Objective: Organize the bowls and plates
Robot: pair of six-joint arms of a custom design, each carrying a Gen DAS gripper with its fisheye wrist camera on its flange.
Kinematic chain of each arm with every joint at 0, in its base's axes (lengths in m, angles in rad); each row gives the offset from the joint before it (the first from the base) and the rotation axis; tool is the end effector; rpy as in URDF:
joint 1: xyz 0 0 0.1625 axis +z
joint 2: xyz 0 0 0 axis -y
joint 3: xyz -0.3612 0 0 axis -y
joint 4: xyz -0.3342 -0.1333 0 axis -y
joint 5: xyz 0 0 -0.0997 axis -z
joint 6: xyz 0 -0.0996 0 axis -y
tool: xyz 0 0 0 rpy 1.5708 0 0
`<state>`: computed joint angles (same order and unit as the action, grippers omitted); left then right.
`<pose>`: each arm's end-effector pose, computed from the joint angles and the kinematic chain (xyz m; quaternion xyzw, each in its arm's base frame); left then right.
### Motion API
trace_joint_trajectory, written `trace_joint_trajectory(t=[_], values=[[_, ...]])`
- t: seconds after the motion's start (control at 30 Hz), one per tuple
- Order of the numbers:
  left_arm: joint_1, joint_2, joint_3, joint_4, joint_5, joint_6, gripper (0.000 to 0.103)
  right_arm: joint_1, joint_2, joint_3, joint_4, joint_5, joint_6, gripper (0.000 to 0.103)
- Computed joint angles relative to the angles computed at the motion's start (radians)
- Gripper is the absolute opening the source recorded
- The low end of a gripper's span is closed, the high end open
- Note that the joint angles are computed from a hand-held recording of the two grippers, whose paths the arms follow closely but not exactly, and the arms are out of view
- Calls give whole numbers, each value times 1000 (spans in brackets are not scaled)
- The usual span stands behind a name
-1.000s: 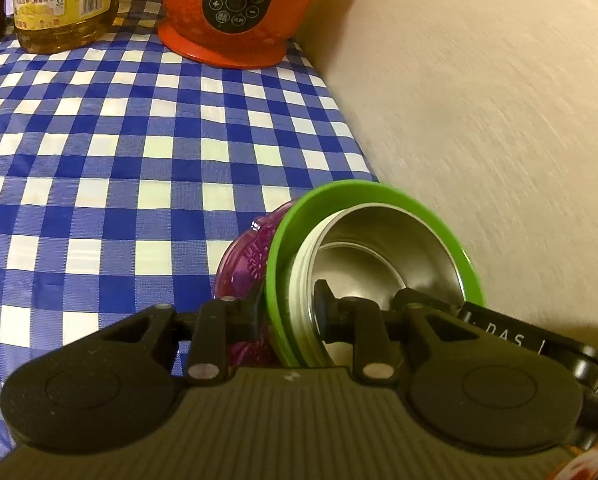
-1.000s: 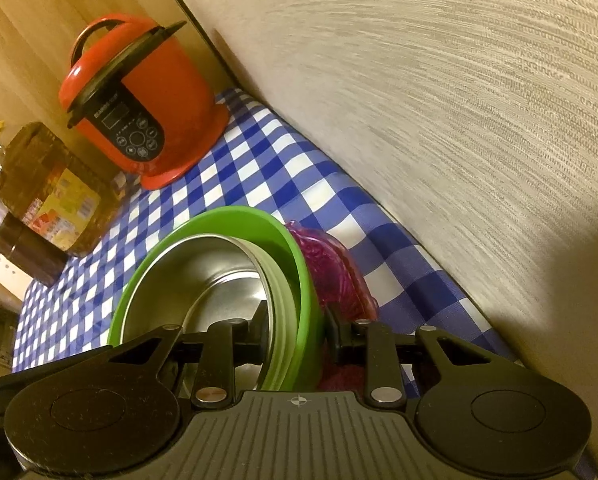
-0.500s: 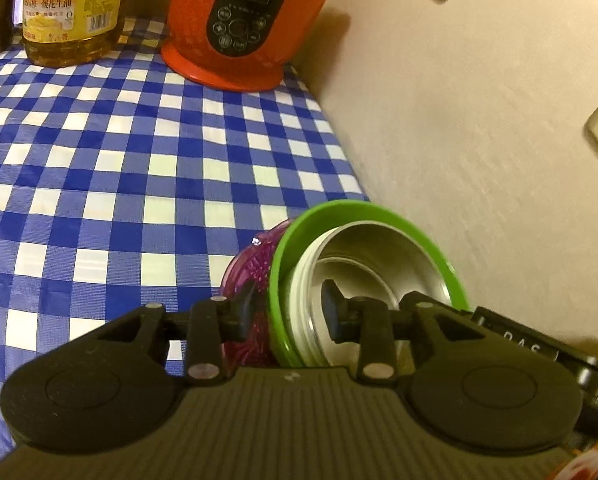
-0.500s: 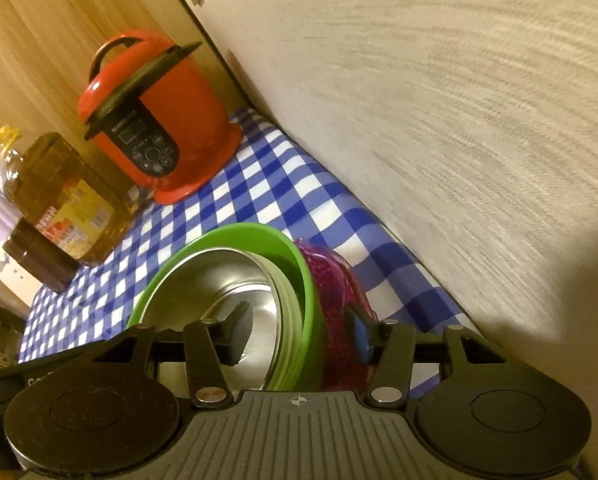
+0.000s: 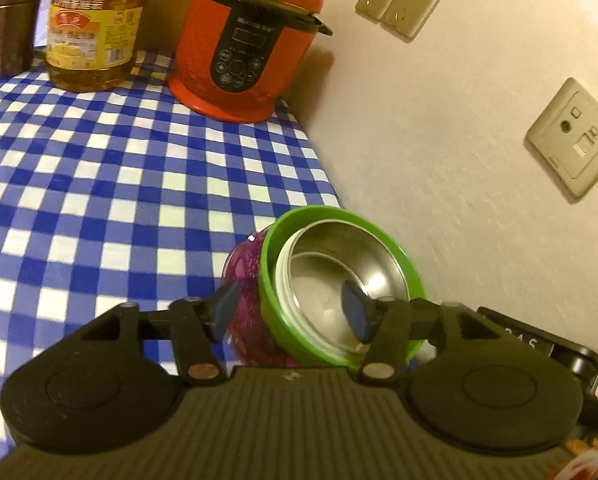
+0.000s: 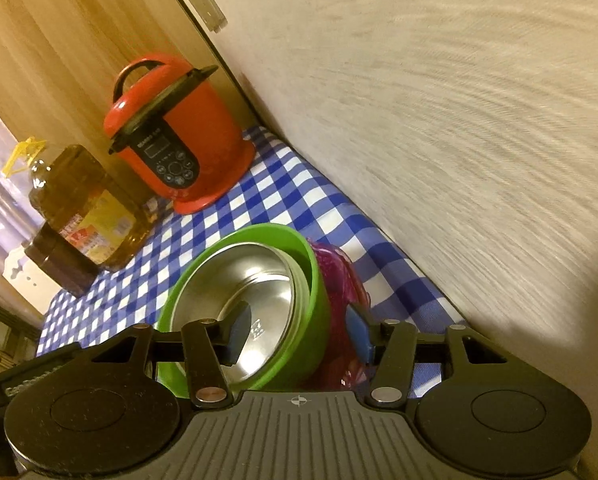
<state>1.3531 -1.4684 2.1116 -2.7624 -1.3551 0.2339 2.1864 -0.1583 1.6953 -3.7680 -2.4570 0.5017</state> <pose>0.0559 -0.4631 0.2903 0.1859 0.9393 -0.2684 0.1058 0.3261 -0.3638 -0.1032 -0.0901 -0.8612 0.4633 0.1887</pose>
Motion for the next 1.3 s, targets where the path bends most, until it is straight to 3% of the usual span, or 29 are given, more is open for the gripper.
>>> trace_joint_trajectory(t=[0.23, 0.4, 0.67, 0.9, 1.3], values=[[-6, -135, 110, -19, 38, 24, 72, 65, -17, 48, 20, -25, 52, 54], [-15, -218, 176, -10, 85, 38, 80, 117, -24, 76, 70, -53, 82, 61], [-58, -381, 297, 12, 176, 79, 82, 188, -26, 103, 167, -96, 141, 64], [-103, -521, 358, 69, 263, 42, 86, 265, -34, 118, 304, -147, 217, 65], [-174, -758, 393, 291, 337, 4, 86, 375, -27, 89, 504, -211, 279, 65]])
